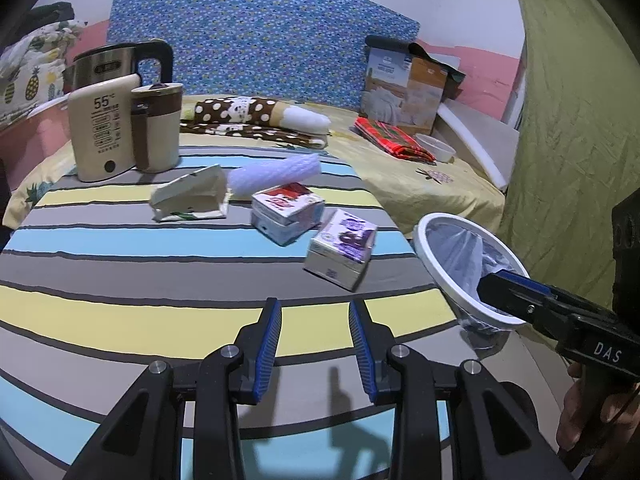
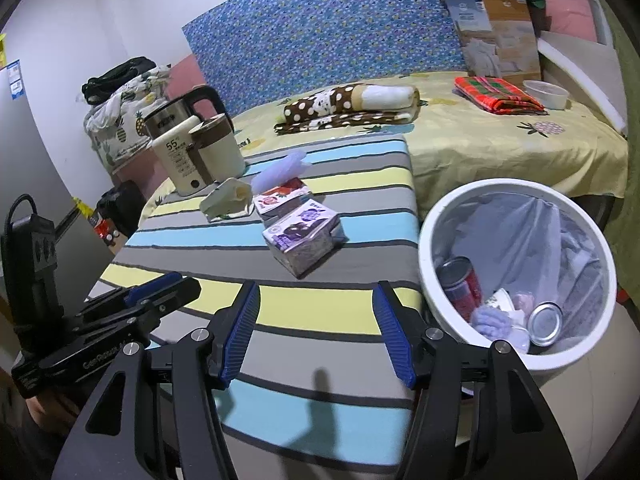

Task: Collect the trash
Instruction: 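Move both tools back over the mattress toward the milk cartons, then close right tool on the purple grape milk carton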

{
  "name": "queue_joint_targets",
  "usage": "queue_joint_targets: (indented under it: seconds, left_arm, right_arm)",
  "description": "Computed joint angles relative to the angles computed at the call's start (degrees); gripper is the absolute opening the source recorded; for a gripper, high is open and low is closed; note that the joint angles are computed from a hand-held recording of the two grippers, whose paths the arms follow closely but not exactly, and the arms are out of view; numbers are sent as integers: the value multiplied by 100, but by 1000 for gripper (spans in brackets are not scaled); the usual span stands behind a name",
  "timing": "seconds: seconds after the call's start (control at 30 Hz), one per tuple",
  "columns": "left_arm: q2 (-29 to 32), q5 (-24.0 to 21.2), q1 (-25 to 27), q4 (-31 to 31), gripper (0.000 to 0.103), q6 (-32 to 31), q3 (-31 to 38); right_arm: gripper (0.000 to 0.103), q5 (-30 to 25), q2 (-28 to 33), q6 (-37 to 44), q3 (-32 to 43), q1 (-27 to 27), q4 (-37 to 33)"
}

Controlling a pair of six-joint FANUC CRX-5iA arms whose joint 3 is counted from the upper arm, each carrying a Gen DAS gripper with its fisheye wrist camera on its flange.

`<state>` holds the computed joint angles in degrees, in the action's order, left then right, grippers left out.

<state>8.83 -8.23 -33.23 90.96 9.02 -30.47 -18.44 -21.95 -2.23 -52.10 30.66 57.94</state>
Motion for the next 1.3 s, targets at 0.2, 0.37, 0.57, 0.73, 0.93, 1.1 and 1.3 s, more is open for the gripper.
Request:
queue_joint_targets:
  seconds: [0.2, 0.37, 0.57, 0.73, 0.93, 1.1, 1.3]
  left_arm:
    - [57, 80, 94, 146, 35, -42, 21]
    - [124, 132, 130, 490, 35, -284, 57]
    - [200, 114, 250, 649, 35, -363, 101]
    - [270, 49, 380, 666, 35, -349, 127]
    - [347, -22, 510, 547, 35, -224, 173]
    - [402, -112, 581, 332, 35, -21, 212]
    - [418, -160, 549, 335, 35, -33, 226]
  right_arm:
    - [60, 0, 367, 236, 267, 29, -251]
    - [62, -97, 771, 360, 591, 77, -437]
    - [69, -199, 1194, 97, 870, 59, -194]
    - [69, -559, 1618, -70, 1190, 115, -116]
    - [69, -924, 1863, -485, 1398, 155, 25]
    - [69, -1215, 1937, -430, 1455, 186, -12]
    - [69, -1474, 1658, -296, 1233, 211, -30]
